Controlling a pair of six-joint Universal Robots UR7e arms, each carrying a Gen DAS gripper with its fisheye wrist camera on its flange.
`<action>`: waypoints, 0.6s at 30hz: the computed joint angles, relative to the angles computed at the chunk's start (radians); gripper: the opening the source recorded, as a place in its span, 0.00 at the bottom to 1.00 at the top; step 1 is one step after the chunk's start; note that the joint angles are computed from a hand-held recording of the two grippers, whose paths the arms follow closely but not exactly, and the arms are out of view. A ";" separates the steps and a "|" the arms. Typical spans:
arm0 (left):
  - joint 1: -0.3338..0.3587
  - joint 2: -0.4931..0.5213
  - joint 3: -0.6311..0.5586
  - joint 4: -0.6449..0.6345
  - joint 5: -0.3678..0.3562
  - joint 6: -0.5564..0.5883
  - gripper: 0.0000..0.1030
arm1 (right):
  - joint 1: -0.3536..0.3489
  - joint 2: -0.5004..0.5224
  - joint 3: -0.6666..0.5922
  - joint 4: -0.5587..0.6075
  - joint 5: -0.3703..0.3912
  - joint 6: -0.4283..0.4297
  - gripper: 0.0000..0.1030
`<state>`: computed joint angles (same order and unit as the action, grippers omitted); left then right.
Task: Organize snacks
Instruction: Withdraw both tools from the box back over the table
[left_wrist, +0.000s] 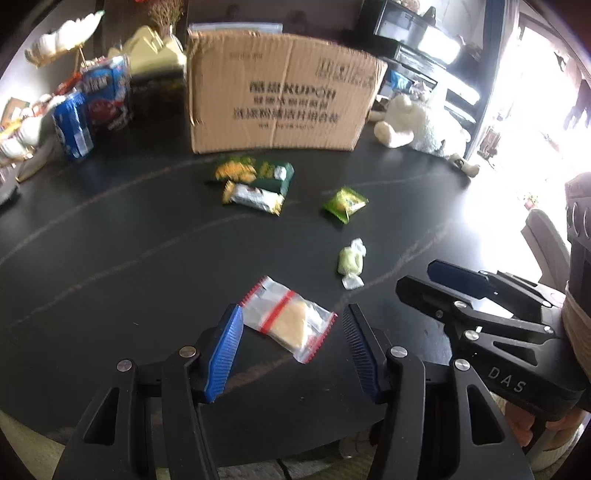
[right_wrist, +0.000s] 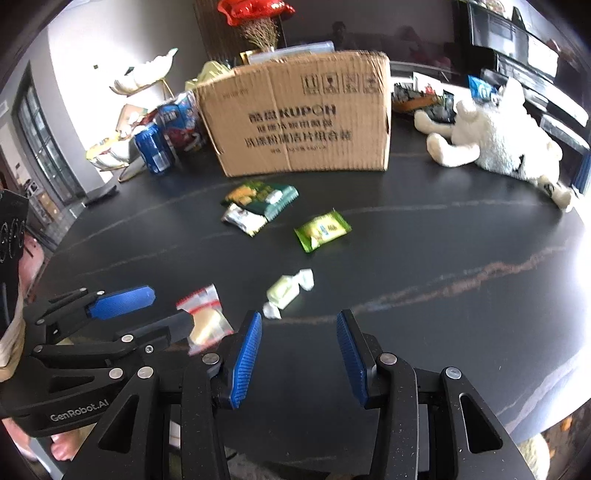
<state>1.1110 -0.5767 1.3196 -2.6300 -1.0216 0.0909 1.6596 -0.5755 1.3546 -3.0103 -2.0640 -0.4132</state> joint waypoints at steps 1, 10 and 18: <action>0.002 0.005 -0.003 0.010 0.001 -0.007 0.54 | -0.004 -0.001 0.004 0.005 0.002 0.007 0.43; 0.012 0.043 -0.044 0.065 0.001 -0.042 0.56 | -0.019 0.002 0.012 -0.003 0.004 0.025 0.43; 0.005 0.067 -0.053 0.017 0.057 -0.022 0.58 | -0.029 0.008 0.001 0.013 0.017 0.043 0.43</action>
<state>1.1161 -0.5097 1.2665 -2.6126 -0.9647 0.0686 1.6308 -0.5679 1.3552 -2.9971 -2.0466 -0.3706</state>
